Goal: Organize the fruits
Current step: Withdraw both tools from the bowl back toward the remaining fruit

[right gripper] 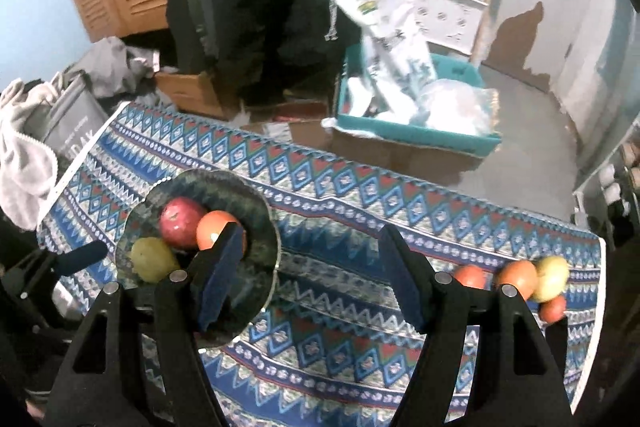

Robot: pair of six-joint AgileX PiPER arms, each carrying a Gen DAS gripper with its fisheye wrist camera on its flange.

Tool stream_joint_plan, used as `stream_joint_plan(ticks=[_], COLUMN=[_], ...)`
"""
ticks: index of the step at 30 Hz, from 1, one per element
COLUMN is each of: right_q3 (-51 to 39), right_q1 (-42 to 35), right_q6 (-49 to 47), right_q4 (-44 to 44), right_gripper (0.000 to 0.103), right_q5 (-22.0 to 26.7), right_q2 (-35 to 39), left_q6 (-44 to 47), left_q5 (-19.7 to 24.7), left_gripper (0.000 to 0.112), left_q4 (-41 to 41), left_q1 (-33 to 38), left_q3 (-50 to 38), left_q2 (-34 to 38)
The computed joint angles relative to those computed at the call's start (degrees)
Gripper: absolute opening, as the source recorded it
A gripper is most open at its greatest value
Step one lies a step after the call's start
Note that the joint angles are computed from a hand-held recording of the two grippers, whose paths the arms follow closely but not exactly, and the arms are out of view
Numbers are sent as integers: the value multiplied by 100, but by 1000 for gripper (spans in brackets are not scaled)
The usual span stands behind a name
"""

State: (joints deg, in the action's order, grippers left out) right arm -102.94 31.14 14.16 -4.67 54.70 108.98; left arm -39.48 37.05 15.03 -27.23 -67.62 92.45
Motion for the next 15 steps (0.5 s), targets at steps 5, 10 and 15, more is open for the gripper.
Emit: stream_joint_plan(ticks=[5, 10, 15], right_q3=[228, 540, 848], right_q1=[-56, -183, -295], right_q6=[197, 304, 374], right_q4=[-326, -517, -713], right_gripper=[71, 71, 73], right_q5=[44, -20, -112], right_q2=[-311, -676, -1007], left_q6=[-169, -313, -497], left_q5=[216, 426, 637], left_gripper=[87, 87, 90], left_q4=[229, 414, 643], left_q1=[-296, -552, -799], left_q3=[-259, -541, -844], left_q2=[2, 12, 41])
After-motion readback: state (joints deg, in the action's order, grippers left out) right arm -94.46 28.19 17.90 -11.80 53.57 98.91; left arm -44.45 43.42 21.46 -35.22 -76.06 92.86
